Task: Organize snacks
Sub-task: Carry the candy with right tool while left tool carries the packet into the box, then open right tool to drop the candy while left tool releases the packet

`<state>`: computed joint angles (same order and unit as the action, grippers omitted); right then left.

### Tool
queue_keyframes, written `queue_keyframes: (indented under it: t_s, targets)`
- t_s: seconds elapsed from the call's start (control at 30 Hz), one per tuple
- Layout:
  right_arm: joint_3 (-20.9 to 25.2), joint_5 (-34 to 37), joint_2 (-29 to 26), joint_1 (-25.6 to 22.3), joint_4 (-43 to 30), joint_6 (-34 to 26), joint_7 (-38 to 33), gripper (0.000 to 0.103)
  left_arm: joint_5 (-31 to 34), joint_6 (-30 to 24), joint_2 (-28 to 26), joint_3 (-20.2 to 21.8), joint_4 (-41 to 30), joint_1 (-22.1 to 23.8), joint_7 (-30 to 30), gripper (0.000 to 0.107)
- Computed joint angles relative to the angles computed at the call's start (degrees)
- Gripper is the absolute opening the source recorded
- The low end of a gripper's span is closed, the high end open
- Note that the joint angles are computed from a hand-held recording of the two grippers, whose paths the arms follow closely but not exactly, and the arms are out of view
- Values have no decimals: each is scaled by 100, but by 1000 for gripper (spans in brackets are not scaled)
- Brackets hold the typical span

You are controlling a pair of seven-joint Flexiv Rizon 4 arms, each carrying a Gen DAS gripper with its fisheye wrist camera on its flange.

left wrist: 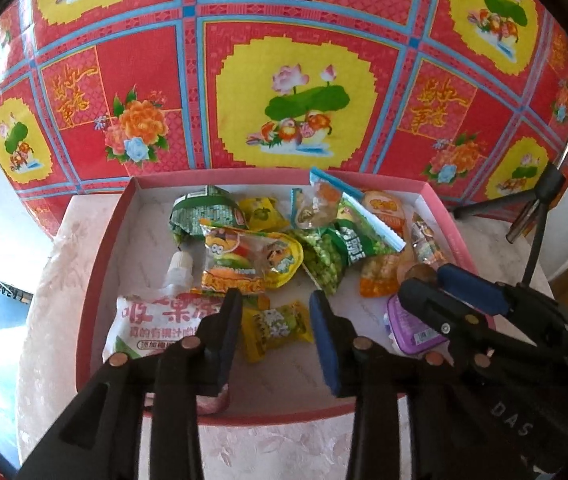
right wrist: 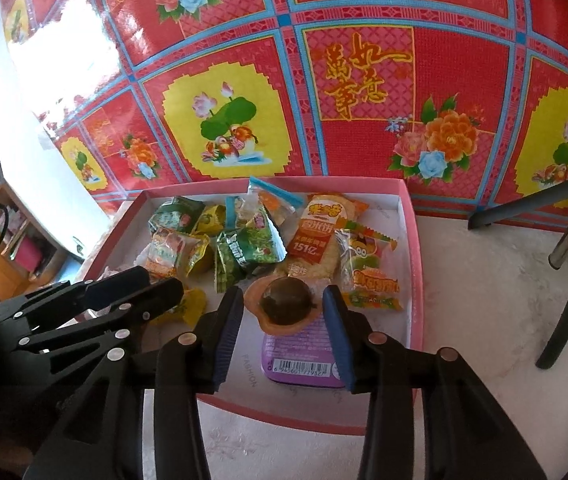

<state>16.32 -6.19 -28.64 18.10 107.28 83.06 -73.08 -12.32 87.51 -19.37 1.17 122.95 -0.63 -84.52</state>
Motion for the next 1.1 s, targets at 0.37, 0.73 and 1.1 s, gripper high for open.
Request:
queue_keyframes:
  t_s: [0.37,0.73,1.1]
  targets:
    - [33,50,324,-46,339,234,116,56,84,65,407,80,327,-72,-178,49]
    - [151,193,797,-98,854,297,152,63,247,54,866,173,808,-176,-450,52]
    - [-291,-105,1207,301,1519,335,576,69,161,108,1088,105,1299,-180,-397,61]
